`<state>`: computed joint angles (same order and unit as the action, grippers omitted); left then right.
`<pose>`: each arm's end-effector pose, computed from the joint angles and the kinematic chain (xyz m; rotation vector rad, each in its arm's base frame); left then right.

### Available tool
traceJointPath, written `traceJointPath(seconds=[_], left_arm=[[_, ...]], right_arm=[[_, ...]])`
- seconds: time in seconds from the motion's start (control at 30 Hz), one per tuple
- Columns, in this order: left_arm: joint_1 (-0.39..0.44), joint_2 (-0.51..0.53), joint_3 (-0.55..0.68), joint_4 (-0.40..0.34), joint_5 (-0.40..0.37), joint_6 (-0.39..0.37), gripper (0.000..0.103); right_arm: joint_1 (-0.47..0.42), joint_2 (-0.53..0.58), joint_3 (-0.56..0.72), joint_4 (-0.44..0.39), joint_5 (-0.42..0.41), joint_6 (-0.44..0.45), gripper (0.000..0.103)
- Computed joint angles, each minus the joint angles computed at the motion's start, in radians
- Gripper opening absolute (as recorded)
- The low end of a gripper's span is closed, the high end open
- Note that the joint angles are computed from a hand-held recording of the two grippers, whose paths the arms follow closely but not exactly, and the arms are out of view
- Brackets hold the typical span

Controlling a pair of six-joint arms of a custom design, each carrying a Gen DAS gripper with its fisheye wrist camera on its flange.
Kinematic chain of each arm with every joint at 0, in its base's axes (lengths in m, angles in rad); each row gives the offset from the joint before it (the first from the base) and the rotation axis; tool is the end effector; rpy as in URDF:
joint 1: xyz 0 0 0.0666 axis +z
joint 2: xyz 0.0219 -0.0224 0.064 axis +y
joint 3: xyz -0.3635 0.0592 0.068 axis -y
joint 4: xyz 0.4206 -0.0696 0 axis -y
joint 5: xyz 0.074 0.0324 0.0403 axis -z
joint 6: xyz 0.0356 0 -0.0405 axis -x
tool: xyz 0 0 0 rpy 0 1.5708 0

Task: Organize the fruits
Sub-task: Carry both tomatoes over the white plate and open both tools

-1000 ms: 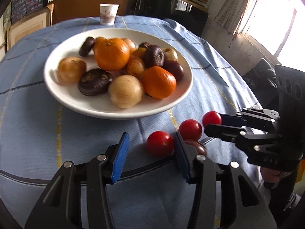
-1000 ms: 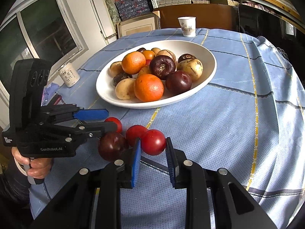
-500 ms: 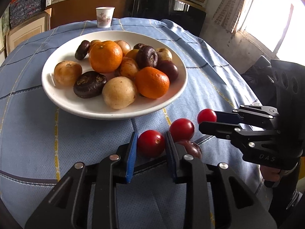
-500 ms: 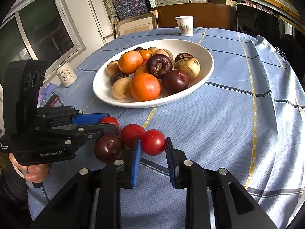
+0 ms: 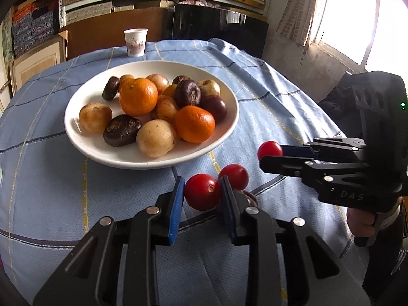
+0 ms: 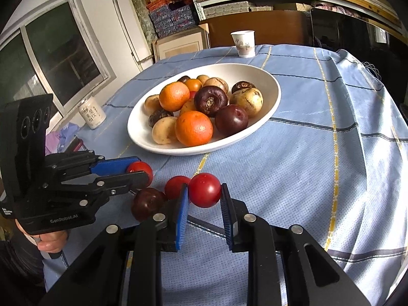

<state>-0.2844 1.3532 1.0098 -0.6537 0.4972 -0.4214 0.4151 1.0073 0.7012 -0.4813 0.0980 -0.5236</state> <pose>0.4394 -0.1465 0.2701 1.0316 2.2634 -0.5781 0.3341 0.1430 0.2698 0.1771 2.3731 0.3404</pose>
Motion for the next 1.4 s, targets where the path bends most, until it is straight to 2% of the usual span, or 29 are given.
traceJointPath(seconds=[0.23,0.3,0.37,0.53,0.63,0.77,0.87,0.93,0.97,1.0,1.03,1.17,1.3,1.4], left_arm=[[0.032,-0.026,-0.002,0.010,0.059,0.022,0.028],[0.051,-0.031,0.001,0.038,0.085,0.052,0.028],[0.060,-0.029,0.009,0.079,0.077,0.078,0.028],[0.060,0.012,0.056,0.167,0.031,0.136,0.028],[0.058,0.059,0.105,0.221,0.001,0.185,0.028],[0.060,0.141,0.205,0.220,0.008,0.256,0.028],[0.055,0.188,0.264,0.216,-0.002,0.281,0.028],[0.051,0.205,0.285,0.214,-0.029,0.299,0.044],[0.055,0.202,0.281,0.222,-0.037,0.319,0.065],[0.061,0.194,0.268,0.247,-0.040,0.342,0.072],[0.068,0.178,0.251,0.265,-0.042,0.359,0.074],[0.094,0.128,0.203,0.260,-0.020,0.378,0.089],[0.108,0.052,0.110,0.284,-0.019,0.367,0.090],[0.102,-0.010,0.031,0.307,-0.057,0.324,0.093]], right_arm=[[0.021,-0.047,-0.030,0.050,0.047,-0.015,0.025],[0.028,-0.054,-0.033,0.068,0.076,-0.019,0.025],[0.032,-0.044,-0.022,0.078,0.113,-0.021,0.025],[0.015,0.035,0.060,0.137,0.178,0.035,0.025],[-0.011,0.093,0.111,0.186,0.165,0.057,0.025],[-0.047,0.201,0.198,0.223,0.163,0.080,0.025],[-0.076,0.260,0.243,0.233,0.118,0.070,0.027],[-0.086,0.269,0.248,0.245,0.096,0.051,0.041],[-0.086,0.262,0.243,0.245,0.094,0.047,0.042],[-0.086,0.252,0.237,0.240,0.090,0.048,0.042],[-0.085,0.238,0.229,0.236,0.088,0.050,0.042],[-0.067,0.152,0.173,0.213,0.107,0.027,0.042],[-0.030,0.088,0.101,0.181,0.108,0.004,0.042],[0.005,0.082,0.080,0.089,0.114,-0.036,0.042]])
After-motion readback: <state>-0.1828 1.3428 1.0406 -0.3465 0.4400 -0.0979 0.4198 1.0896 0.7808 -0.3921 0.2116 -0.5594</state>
